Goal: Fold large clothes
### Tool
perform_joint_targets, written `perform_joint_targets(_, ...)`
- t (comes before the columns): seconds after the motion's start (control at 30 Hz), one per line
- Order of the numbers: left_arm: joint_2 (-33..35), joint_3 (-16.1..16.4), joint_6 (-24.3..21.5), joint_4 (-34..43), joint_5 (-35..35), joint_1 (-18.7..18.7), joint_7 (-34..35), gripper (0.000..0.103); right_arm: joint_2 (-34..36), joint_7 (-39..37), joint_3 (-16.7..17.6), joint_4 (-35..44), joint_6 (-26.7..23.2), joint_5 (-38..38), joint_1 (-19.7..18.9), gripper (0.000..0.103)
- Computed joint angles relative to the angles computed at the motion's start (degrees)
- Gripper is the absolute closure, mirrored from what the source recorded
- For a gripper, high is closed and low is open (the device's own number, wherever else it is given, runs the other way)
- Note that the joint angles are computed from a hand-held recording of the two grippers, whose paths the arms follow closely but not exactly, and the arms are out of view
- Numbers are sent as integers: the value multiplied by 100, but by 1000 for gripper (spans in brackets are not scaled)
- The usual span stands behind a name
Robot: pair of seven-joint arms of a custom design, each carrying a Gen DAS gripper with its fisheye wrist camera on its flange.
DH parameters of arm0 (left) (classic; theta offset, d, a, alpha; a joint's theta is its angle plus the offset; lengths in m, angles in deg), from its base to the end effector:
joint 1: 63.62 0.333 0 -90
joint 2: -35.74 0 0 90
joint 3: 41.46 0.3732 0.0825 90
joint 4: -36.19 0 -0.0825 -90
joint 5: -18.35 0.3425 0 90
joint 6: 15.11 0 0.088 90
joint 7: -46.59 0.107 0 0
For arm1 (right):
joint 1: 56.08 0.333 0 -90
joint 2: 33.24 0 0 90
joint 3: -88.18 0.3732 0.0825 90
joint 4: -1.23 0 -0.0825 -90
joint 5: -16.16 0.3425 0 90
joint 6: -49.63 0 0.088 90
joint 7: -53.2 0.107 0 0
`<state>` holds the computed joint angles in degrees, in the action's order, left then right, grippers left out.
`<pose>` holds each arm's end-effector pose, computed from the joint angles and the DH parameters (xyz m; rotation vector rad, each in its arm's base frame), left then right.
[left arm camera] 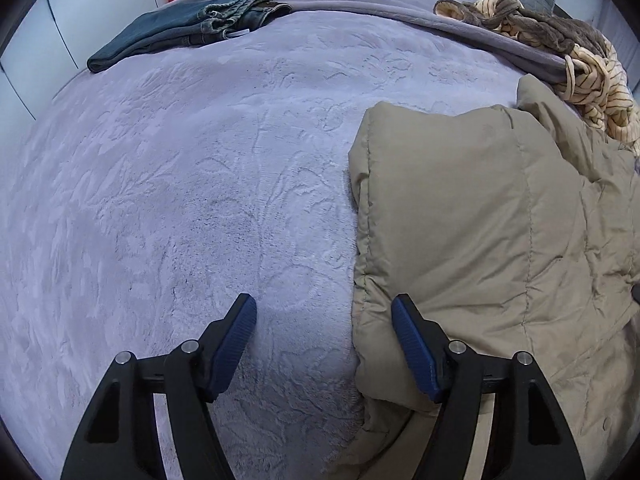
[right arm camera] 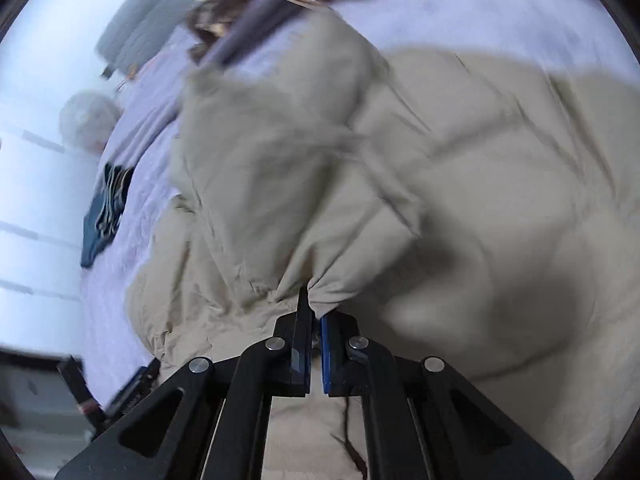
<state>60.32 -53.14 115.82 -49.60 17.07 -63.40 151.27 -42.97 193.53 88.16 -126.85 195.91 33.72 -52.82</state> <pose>0.6899 -0.1104 0.5317 -1.5918 2.4303 -0.4769 0.4859 0.0233 0.5709 -0.6905 2.5173 0.0885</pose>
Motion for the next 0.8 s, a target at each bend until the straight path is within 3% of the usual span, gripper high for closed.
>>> perform_joint_targets(0.1,18,45,-33,72,163,-74,-39,30,-330,-195,-110,-773,522,1113,216,99)
perform_joint_targets(0.17,16,69,-52,166,236,-96,-91,30,-425,-405,-133,-799,417,1266,261,94)
perform_joint_targets(0.2,6,60,-31,212,211,-75,-96,30,-459,-457,-146,-708,159,1205,238,86)
perform_joint_targets(0.27,17,17,12,344,107,-21,-57,30,-550,-543,-164,-546,-276,1042,158,80)
perform_joint_targets(0.47,379,-67,7,1076,33,-147,-25,30,-713,-258,304,41,-734,-1048,-360,80)
perform_joint_targets(0.57,605,9,-208,1326,306,-411,-230,30,-363,-717,107,260,-699,-933,-240,80)
perform_joint_targets(0.7,665,129,-240,1073,726,-621,-513,30,-17,-880,-5,298,-1157,-786,-166,85)
perform_joint_targets(0.8,718,94,-252,1119,750,-604,-568,29,-210,-1070,-117,-100,-769,-353,-136,88)
